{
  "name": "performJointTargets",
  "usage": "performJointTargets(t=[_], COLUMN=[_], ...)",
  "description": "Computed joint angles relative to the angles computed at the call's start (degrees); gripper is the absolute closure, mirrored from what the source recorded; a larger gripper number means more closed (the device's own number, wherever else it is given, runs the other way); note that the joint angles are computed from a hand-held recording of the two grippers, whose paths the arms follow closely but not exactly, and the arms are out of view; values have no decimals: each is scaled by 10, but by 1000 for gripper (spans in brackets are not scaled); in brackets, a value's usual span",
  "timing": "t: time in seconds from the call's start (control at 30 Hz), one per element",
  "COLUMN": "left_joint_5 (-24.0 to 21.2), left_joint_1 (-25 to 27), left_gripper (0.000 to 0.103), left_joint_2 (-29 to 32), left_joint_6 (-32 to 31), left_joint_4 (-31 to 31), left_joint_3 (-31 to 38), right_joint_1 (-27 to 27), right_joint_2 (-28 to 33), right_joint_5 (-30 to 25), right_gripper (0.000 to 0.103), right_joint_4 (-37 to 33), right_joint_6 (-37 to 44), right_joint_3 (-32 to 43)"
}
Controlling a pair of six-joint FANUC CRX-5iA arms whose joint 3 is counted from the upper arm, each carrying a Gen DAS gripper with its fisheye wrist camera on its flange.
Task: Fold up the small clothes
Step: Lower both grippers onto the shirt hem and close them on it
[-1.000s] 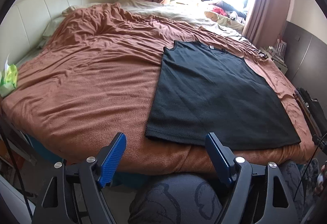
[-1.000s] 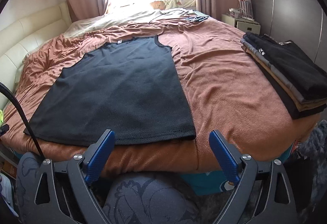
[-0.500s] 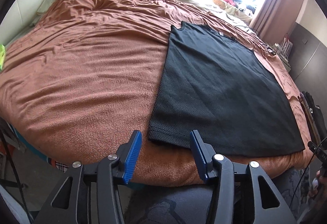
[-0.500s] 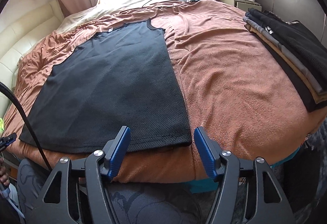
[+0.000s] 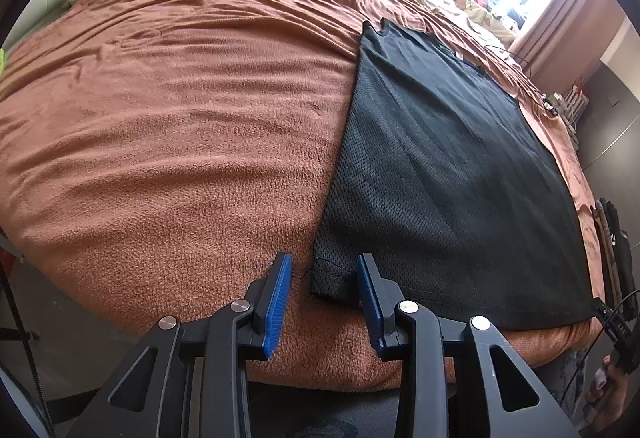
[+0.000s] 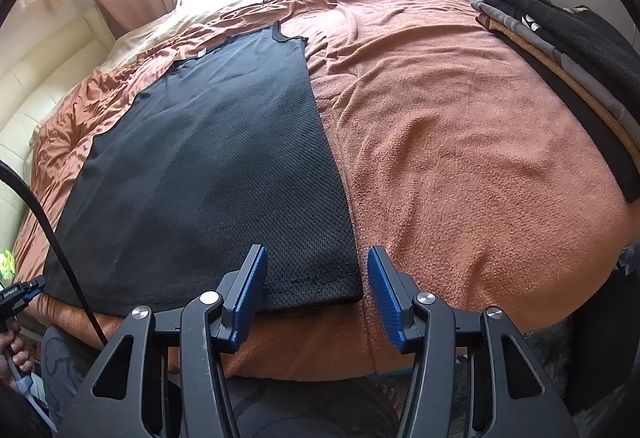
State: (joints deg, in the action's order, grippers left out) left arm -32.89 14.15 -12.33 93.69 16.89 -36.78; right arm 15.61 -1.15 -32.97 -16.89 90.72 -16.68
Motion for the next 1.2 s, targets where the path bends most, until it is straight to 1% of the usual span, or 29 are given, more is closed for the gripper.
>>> performJointTargets(t=[0.03, 0.07, 0.1, 0.13, 0.17, 0.33, 0.4, 0.43, 0.47, 0.5, 0.53, 0.63, 0.77, 1.0, 1.2], left_joint_5=[0, 2, 5, 10, 11, 9, 10, 11, 12, 11, 13, 11, 8, 11, 10], left_joint_1=[-1, 0, 2, 6, 7, 0, 0, 1, 1, 1, 2, 7, 10, 18, 17], left_gripper=[72, 75, 82, 87, 88, 89, 89, 89, 90, 96, 97, 98, 98, 99, 99], left_joint_2=[3, 5, 7, 9, 11, 13, 14, 15, 17, 18, 19, 15, -3, -51, -96], left_joint_6=[-2, -11, -26, -44, -48, -31, -31, -34, -36, -39, -47, -50, -40, -67, -57], left_joint_4=[1, 12, 34, 62, 74, 60, 62, 67, 69, 69, 76, 89, 89, 130, 129], left_joint_3=[2, 0, -7, -16, -19, -12, -12, -14, -13, -12, -15, -20, -25, -51, -63], right_joint_1=[-5, -10, -14, -20, -28, -68, -82, -88, -97, -105, -112, -123, -135, -151, -167], right_joint_2=[5, 9, 12, 15, 19, 42, 49, 52, 57, 62, 67, 68, 50, 12, -28], right_joint_5=[-8, -14, -17, -21, -28, -54, -68, -76, -89, -102, -114, -122, -127, -128, -131], right_gripper=[60, 61, 61, 61, 61, 61, 64, 69, 77, 81, 89, 100, 101, 101, 101], right_joint_4=[-12, -22, -31, -44, -61, -131, -162, -176, -195, -212, -225, -233, -251, -272, -292], right_joint_6=[9, 16, 22, 32, 44, 81, 95, 104, 115, 123, 127, 118, 132, 158, 190], right_joint_3=[7, 12, 17, 21, 29, 58, 68, 73, 80, 87, 93, 99, 96, 73, 49])
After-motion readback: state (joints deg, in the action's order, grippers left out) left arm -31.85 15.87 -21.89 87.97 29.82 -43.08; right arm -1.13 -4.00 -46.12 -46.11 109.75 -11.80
